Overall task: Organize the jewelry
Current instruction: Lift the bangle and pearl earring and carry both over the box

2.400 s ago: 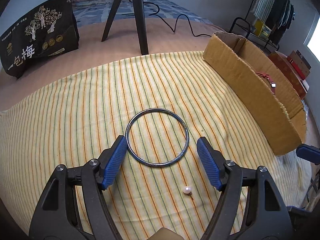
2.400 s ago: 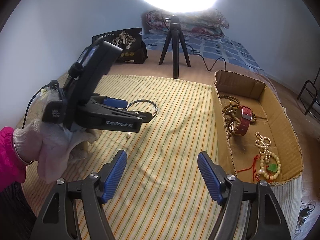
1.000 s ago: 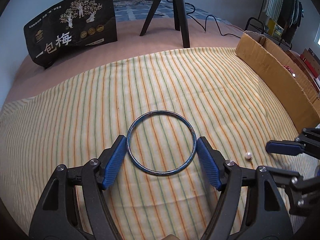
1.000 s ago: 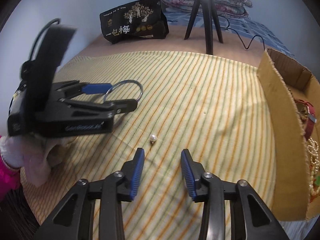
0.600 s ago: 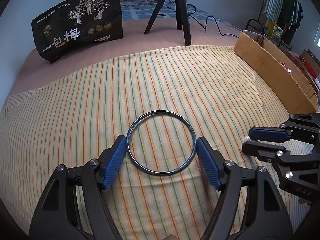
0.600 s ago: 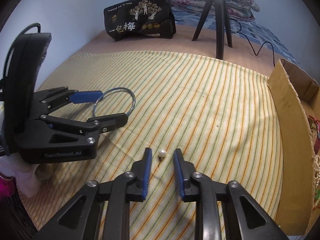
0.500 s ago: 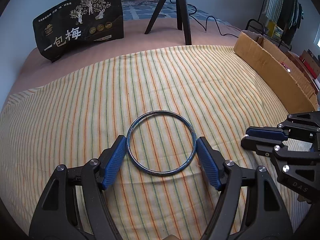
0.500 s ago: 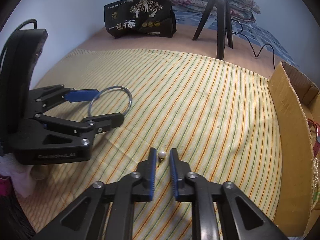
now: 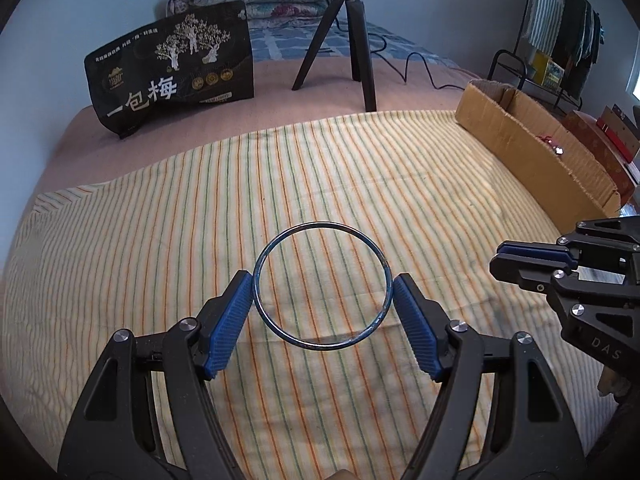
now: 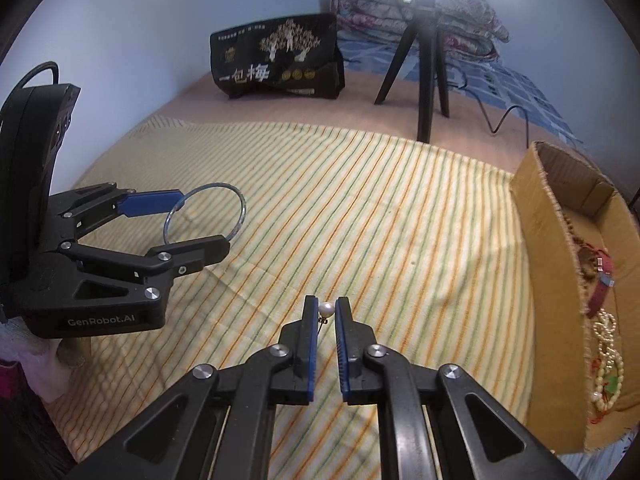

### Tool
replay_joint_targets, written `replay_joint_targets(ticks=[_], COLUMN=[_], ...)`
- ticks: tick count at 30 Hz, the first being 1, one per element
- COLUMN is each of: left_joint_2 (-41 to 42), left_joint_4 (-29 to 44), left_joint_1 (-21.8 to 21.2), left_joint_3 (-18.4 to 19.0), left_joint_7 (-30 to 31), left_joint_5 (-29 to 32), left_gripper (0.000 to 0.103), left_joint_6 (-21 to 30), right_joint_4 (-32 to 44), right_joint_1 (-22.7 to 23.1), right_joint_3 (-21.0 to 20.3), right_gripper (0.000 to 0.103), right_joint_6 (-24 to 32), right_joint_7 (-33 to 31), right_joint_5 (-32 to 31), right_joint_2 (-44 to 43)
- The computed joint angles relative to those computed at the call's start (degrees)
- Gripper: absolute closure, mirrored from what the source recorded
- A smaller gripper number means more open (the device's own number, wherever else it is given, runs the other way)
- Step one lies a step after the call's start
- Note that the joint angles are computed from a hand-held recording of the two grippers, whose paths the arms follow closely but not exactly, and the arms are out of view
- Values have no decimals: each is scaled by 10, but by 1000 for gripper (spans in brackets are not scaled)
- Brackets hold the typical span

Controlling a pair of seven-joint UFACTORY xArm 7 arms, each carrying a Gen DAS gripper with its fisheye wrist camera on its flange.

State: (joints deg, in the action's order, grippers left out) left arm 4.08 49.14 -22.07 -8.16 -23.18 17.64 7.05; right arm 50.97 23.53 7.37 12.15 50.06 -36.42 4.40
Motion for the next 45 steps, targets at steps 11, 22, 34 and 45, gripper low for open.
replay_joint_targets(ticks=[11, 22, 34, 45], left_joint_2=[-33, -13, 48, 112], left_joint_4=[5, 56, 149, 230], left_joint_1=[-7, -44, -112, -169], left_joint_3=[-27, -44, -34, -17], left_joint_7=[11, -3, -43, -55], left_joint_5=[-36, -44, -25, -14], left_gripper=[30, 30, 30, 30], left_joint_6=[-8, -14, -16, -2], right_joint_4=[-73, -136, -169, -171], right_joint_1=[-66, -167, -252, -245], right_joint_3=[31, 64, 61, -7], right_gripper=[97, 97, 97, 97], right_joint_6=[-11, -21, -42, -93], right_joint_7=[70, 25, -89, -215], right_joint_5=[-60, -21, 67, 193], right_joint_2=[-115, -221, -270, -245])
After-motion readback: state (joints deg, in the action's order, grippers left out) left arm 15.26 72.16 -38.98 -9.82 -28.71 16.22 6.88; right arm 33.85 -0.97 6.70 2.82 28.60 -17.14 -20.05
